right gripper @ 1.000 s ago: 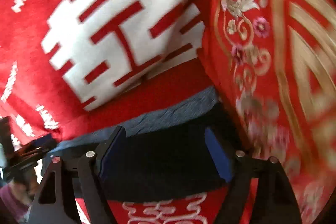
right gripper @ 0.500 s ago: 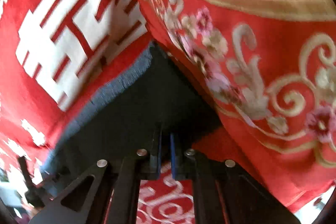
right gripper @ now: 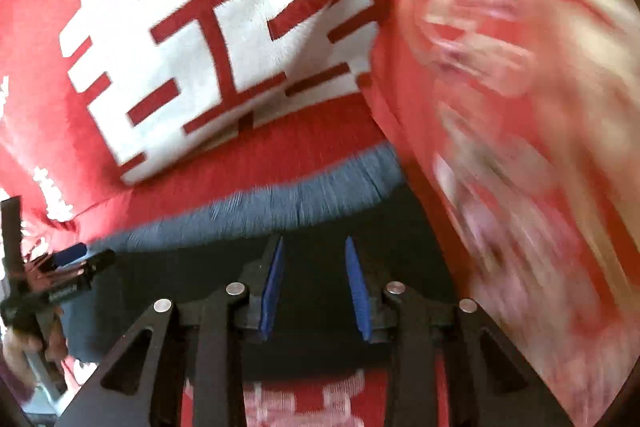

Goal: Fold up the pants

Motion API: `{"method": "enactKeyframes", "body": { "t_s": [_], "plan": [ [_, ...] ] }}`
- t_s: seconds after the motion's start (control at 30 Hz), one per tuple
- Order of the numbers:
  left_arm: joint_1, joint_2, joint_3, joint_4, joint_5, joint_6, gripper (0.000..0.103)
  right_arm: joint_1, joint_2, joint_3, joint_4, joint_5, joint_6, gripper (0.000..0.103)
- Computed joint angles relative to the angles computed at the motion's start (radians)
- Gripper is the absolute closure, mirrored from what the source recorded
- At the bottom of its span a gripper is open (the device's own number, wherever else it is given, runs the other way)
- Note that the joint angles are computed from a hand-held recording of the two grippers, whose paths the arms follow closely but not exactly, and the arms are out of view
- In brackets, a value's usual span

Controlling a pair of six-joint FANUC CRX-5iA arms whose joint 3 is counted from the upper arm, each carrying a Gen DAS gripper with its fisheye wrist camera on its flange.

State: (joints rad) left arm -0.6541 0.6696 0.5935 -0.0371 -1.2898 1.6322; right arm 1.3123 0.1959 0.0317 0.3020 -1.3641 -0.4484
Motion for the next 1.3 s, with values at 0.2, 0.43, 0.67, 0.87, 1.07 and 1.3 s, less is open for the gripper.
{"method": "enactKeyframes", "body": {
  "t_s": [0.2, 0.43, 0.67, 0.87, 1.07, 1.3],
  "plan": [
    [0.020, -0.015, -0.061, 0.026, 0.038, -0.020, 0.018, -0.042, 0.010, -0.028, -0.060, -0.042, 0.083, 0.084],
    [0.086, -0.112, -0.115, -0.045, -0.044, -0.036, 0.018, 0.028, -0.096, -0.120, -0.009, 0.156, -0.179, 0.067],
    [0.193, -0.265, -0.296, -0.078, -0.054, -0.039, 0.018, 0.096, 0.020, -0.050, 0.094, 0.518, -0.339, 0.064],
    [0.310, -0.351, -0.411, -0.070, -0.012, -0.161, 0.018, 0.060, 0.275, 0.232, 0.055, 0.740, -0.250, 0.063],
    [0.456, -0.412, -0.479, -0.107, 0.088, -0.293, 0.018, 0.030, 0.537, 0.564, 0.008, 0.816, -0.187, 0.063],
    [0.653, -0.374, -0.567, 0.010, 0.173, -0.447, 0.016, 0.035, 0.692, 0.789, -0.019, 0.752, -0.220, 0.063]
  ]
}}
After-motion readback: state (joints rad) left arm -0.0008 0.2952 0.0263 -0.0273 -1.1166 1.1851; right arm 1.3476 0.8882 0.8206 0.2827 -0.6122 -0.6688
